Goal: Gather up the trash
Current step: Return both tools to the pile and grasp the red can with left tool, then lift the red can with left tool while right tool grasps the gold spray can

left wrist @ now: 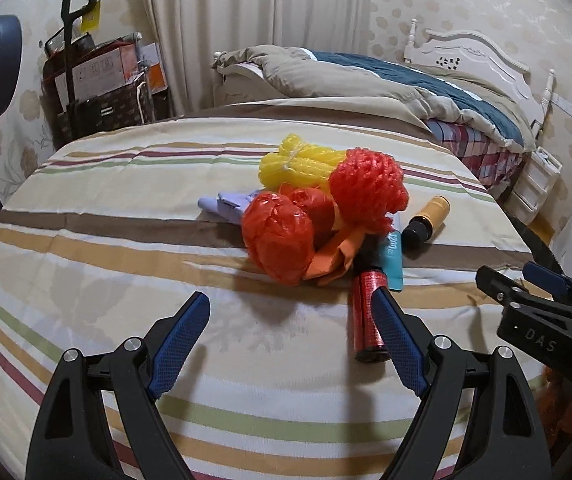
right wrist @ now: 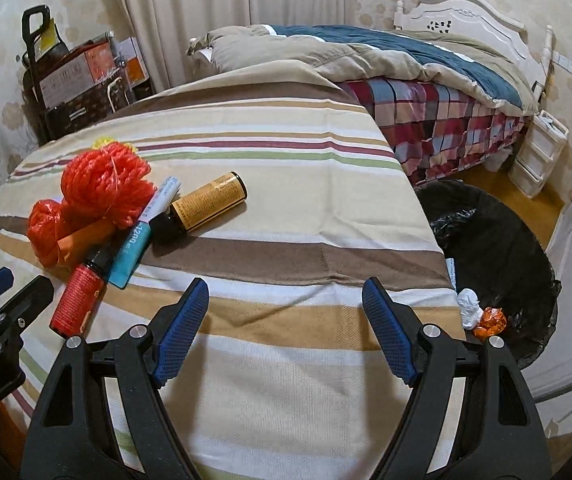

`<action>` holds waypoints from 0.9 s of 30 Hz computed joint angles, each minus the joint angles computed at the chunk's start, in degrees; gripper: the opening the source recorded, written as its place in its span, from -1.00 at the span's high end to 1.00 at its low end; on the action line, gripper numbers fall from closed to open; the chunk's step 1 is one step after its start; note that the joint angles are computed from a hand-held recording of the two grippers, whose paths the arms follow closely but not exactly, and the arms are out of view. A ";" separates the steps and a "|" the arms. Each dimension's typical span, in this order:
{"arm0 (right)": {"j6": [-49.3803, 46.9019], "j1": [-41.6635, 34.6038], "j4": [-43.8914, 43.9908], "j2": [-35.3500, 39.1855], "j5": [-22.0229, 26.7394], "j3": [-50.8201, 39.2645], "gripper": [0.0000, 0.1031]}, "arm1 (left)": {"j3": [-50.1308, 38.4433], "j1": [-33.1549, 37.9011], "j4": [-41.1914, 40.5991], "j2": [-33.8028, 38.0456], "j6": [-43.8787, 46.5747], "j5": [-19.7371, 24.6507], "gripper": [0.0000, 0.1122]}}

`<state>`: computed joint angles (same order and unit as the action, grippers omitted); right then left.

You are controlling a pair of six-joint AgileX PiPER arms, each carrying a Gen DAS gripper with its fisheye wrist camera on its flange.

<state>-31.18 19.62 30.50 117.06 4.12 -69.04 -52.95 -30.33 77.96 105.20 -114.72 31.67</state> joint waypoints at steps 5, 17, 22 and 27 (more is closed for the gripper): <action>3.53 -0.38 -2.92 0.35 0.63 -0.55 -0.50 | -0.82 -1.07 1.41 0.91 0.65 0.43 -0.38; -9.52 -1.49 11.01 0.47 1.76 -0.80 -0.50 | -4.69 -0.15 -5.76 3.62 12.07 -4.86 0.17; -12.36 -1.58 13.82 0.53 1.82 -0.66 -0.50 | -5.24 0.83 -9.15 4.12 16.42 -7.81 0.48; -12.26 -1.63 13.52 0.67 1.78 -0.80 -0.50 | -2.26 1.05 -5.06 2.39 11.36 -9.94 0.51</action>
<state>-43.44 17.99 44.02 117.73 5.91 -69.85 -55.21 -29.28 72.90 107.59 -103.37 21.73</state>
